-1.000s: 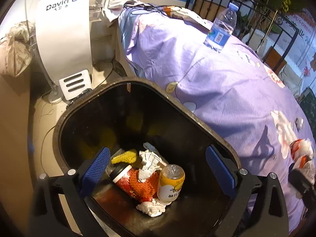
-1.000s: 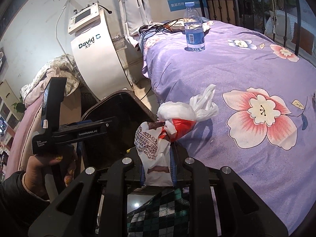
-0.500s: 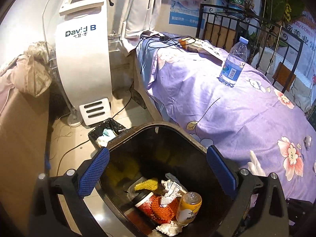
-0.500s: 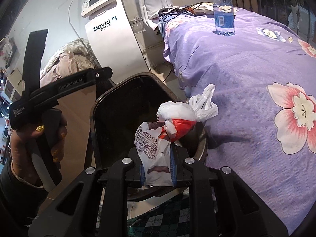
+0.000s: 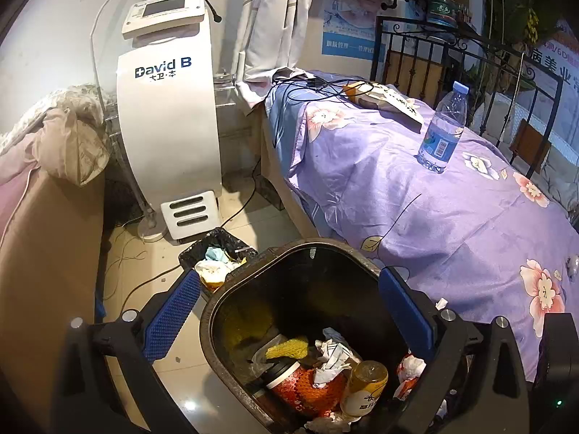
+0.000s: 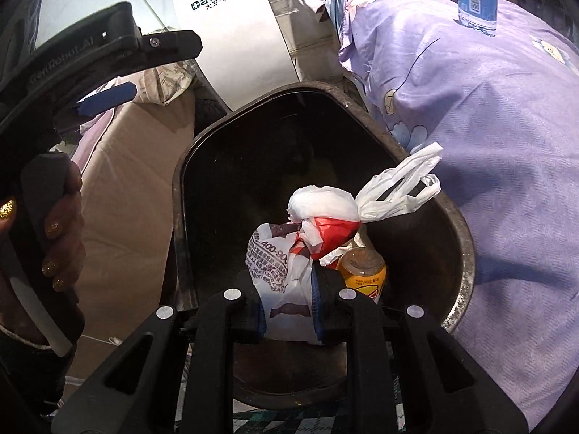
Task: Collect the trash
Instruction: 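Lower the white plastic bag into the black bin and open the right gripper, then move both tools back from the bin toward the bed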
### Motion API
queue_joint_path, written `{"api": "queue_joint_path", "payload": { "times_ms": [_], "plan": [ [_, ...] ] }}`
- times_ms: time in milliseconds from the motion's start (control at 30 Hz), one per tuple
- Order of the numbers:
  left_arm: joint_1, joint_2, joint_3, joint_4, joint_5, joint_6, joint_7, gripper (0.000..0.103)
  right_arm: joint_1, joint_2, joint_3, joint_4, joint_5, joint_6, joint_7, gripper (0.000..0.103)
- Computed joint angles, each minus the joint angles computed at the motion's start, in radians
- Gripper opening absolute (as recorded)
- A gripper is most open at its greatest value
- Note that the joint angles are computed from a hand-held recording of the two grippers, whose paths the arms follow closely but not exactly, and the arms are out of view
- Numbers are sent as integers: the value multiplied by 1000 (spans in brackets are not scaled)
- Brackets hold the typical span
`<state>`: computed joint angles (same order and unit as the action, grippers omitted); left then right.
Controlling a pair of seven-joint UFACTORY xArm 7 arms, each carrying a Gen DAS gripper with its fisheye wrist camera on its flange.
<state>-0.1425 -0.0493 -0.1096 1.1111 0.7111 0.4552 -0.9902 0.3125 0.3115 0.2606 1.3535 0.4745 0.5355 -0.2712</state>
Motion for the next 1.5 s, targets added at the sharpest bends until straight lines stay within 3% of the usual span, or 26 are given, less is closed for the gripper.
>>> {"api": "queue_joint_path", "payload": {
  "times_ms": [200,233,333,367,533,833,1000,1300,1500],
  "plan": [
    [9,2,8,-5,-11,-15,-16,97,14,35,0,38,-32,14,15,25],
    [10,3,10,-7,-18,-19,-15,97,15,39,1,42,-34,18,20,33],
    [13,2,15,-13,-62,-37,11,97,17,27,5,17,-28,-15,28,71],
    [14,4,15,-13,-64,-38,12,97,17,12,8,-3,-23,-37,25,77],
    [14,10,14,-8,-64,-38,12,97,22,-19,6,-36,-35,-70,14,84],
    [9,19,16,-6,-97,-44,30,97,21,-48,4,-66,-15,-87,3,85],
    [-10,37,11,12,-134,-50,76,97,9,-109,4,-131,14,-170,-11,85],
    [-105,141,-14,116,-293,-60,295,97,-20,-293,-69,-304,66,-309,27,86],
    [-184,240,-50,231,-433,-40,503,97,-77,-416,-148,-432,-100,-344,248,86]
  ]
}}
